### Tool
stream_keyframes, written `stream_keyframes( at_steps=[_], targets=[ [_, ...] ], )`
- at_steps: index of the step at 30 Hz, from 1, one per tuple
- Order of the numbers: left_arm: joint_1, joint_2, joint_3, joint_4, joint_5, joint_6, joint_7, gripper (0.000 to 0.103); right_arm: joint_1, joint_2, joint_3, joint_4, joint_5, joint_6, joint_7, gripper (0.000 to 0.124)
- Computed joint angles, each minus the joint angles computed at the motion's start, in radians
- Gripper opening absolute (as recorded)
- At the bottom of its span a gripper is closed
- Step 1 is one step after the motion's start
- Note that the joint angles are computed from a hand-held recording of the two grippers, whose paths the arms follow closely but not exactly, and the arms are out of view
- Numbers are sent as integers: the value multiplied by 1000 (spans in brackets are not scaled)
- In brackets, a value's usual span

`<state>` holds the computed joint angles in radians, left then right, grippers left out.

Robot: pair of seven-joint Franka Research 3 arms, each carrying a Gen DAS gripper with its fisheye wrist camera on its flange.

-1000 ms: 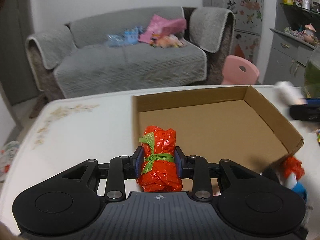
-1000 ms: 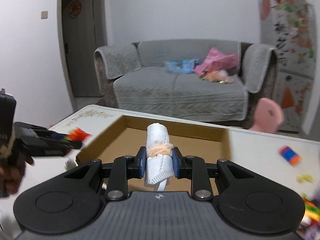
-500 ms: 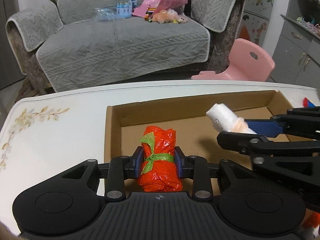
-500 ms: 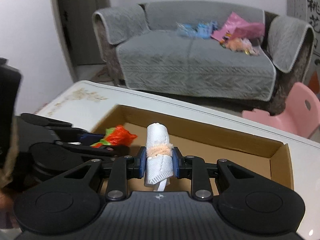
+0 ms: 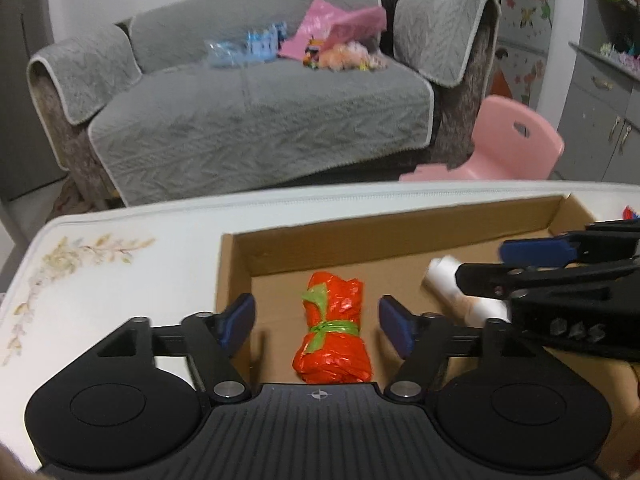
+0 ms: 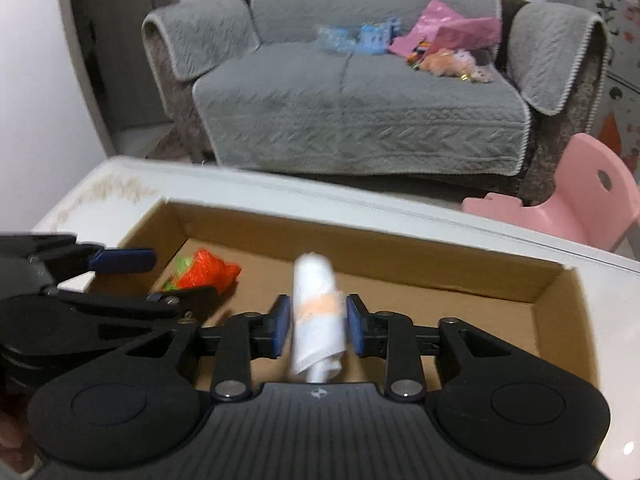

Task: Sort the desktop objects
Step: 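Grasp the red bundle with the left tool while the right tool grasps the white sock, drop both into box, then grasp the pink fuzzy sock with the left tool while the right tool grasps the bubble-wrap bundle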

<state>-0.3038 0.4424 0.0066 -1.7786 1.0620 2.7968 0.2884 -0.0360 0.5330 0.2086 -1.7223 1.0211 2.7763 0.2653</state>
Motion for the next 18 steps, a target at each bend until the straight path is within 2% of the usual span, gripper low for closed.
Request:
stream_keyframes(
  at_steps=[2,4,7,8,9,11,13,16,18],
  targets=[
    [-14,-48,15,-45,47,24,-63,79,-42,-36,34,-30,76,-9,-75,49],
    [-31,-115,23,-104,137,30,-151,81,-80,-109,54,-99,189,-26,-186,51],
    [-61,-263,18,-240,356,-6,-369,87,-143,-259,53,-246,379,-122,-370,55],
    [-65,-317,6,-296,416,-30,-439,89,-160,-315,41,-303,439,-159,-432,61],
    [-62,-361,-9,-342,449,-47,-480,93,-183,-383,23,-375,503,-217,-510,65],
    [-59,-471,-49,-472,500,-91,-572,97,-206,-481,-29,-485,551,-313,-591,71],
    [-51,-561,-88,-589,489,-105,-604,97,-222,-571,-89,-592,537,-389,-629,73],
    [-40,-678,-141,-736,455,-80,-644,97,-232,-661,-176,-717,512,-459,-699,74],
    [-38,-746,-179,-814,427,-64,-679,98,-234,-685,-228,-764,465,-499,-680,75]
  ],
)
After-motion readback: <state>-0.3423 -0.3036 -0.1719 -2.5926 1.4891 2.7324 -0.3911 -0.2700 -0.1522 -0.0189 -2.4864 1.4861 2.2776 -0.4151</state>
